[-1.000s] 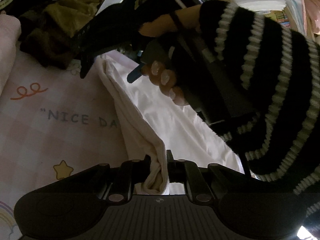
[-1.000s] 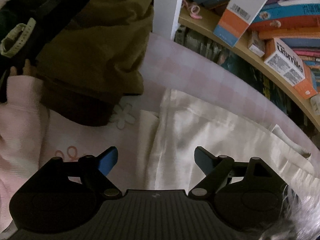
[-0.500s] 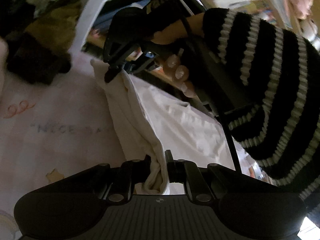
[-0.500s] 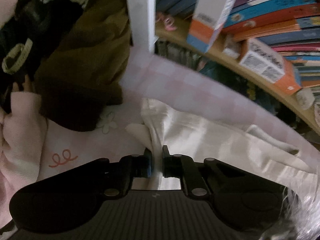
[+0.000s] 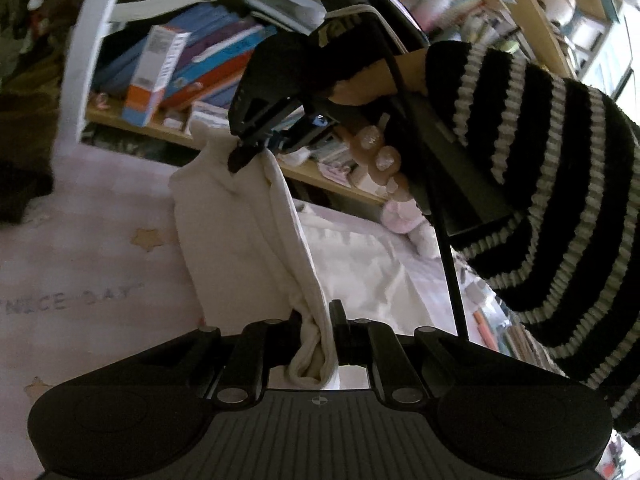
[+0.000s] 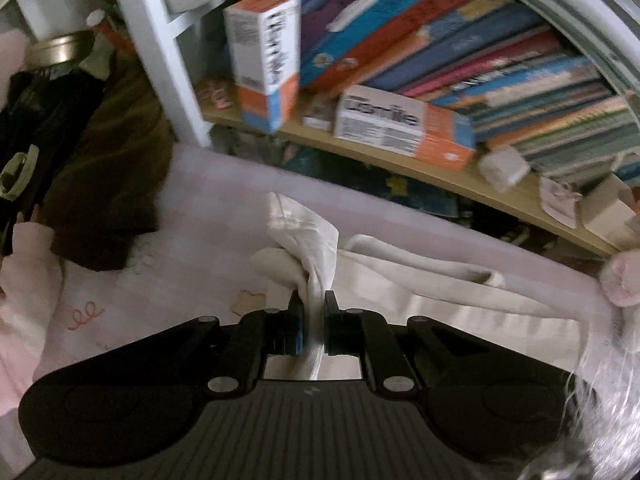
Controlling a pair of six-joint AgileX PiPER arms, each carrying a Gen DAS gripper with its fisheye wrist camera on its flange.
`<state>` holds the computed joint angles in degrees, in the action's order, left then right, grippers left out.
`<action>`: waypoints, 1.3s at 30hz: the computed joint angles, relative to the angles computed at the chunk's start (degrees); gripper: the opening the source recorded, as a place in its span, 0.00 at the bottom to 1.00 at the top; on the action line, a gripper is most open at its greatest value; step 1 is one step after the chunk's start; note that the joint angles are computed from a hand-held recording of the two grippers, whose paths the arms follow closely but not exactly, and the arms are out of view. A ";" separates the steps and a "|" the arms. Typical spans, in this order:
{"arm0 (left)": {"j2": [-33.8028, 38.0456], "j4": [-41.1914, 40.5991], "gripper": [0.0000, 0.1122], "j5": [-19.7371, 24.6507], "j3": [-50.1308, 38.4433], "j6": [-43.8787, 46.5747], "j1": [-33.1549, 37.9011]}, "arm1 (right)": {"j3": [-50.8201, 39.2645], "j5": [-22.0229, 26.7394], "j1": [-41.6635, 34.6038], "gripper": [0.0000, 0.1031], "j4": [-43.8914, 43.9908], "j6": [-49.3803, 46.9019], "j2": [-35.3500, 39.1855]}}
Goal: Fold clothes
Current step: 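Lift the held shirt edge with both grippers and fold it over lengthwise, then open both grippers to release the folded shirt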
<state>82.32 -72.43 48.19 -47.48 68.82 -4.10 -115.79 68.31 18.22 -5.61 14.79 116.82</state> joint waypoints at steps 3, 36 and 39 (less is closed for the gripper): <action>-1.61 -0.47 0.09 -4.92 1.26 -1.46 -5.78 | 6.43 -3.32 -3.26 0.08 2.15 -2.69 -4.40; 17.91 71.24 0.12 -23.01 -25.61 -93.34 -55.21 | 31.70 -4.85 -52.93 0.08 46.00 -64.58 -11.23; 19.80 65.35 0.26 -22.12 -26.76 -89.28 -56.04 | 33.73 -6.74 -55.10 0.08 46.51 -64.62 -9.65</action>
